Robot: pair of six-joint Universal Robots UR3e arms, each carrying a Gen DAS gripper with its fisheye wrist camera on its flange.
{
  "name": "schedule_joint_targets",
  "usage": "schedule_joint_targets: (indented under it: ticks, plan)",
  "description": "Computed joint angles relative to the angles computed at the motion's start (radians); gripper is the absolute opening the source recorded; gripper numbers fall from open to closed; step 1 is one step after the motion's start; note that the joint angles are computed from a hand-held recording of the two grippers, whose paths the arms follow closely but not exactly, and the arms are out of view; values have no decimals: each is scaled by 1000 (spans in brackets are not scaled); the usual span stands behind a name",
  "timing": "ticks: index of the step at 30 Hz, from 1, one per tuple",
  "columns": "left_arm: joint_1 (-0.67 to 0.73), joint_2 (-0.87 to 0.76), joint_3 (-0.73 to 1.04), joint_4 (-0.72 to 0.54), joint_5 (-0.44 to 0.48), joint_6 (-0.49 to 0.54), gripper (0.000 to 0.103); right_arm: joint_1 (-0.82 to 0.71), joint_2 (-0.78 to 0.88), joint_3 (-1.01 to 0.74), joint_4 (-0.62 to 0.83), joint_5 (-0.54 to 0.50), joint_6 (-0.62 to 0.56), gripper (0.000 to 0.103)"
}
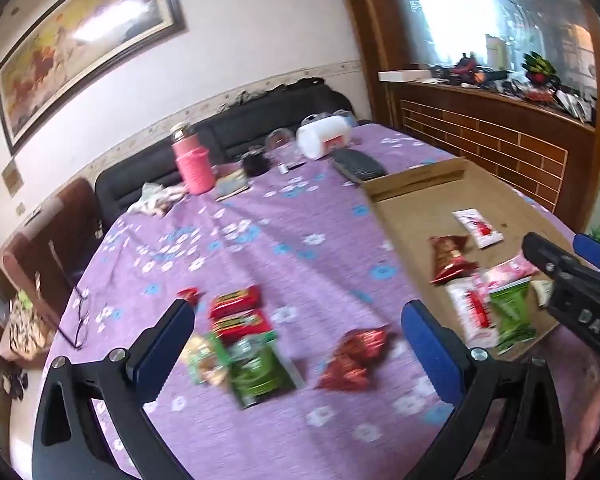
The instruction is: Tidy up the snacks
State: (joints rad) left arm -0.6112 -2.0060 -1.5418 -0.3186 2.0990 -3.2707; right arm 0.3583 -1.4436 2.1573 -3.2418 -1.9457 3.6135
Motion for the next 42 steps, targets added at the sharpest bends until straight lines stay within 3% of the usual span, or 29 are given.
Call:
schedule_joint_targets:
  ticks: [4, 10, 17, 19, 21, 24, 29, 32, 34, 39, 42]
  plan:
    - [104, 119, -170, 31, -42, -12, 103, 84, 46, -79, 20, -32, -24, 79]
    - [308, 242, -332, 10, -188, -27, 103, 156, 98, -172, 58, -35, -41, 79]
    - [425, 299, -447, -31, -236, -11, 103, 237, 178, -330, 211, 79, -62, 82]
    - [429, 290, -460, -40, -232, -2, 103, 235, 214, -390, 298, 192, -67, 85]
    - [438, 282, -461, -45, -259, 9, 103, 240, 247, -420, 347, 241, -45, 85]
    - [444, 277, -454, -64, -281, 10, 103, 247, 323, -515, 476, 256, -14, 85]
    - [498, 269, -438, -132, -337, 3, 103, 279, 427, -668, 634, 146, 68, 85]
    - [515, 268, -440, -149, -355, 22, 103, 304, 516, -826, 761, 60, 121, 91]
    - [523, 265, -446, -147, -359, 45, 103, 309, 564, -904, 813, 38, 125, 103]
    - [616, 303, -527, -105, -491, 80, 103, 309, 615, -981, 832, 40, 121, 103]
    - [618, 302, -558, -41, -491, 92, 103, 309, 619, -987, 835, 40, 122, 103]
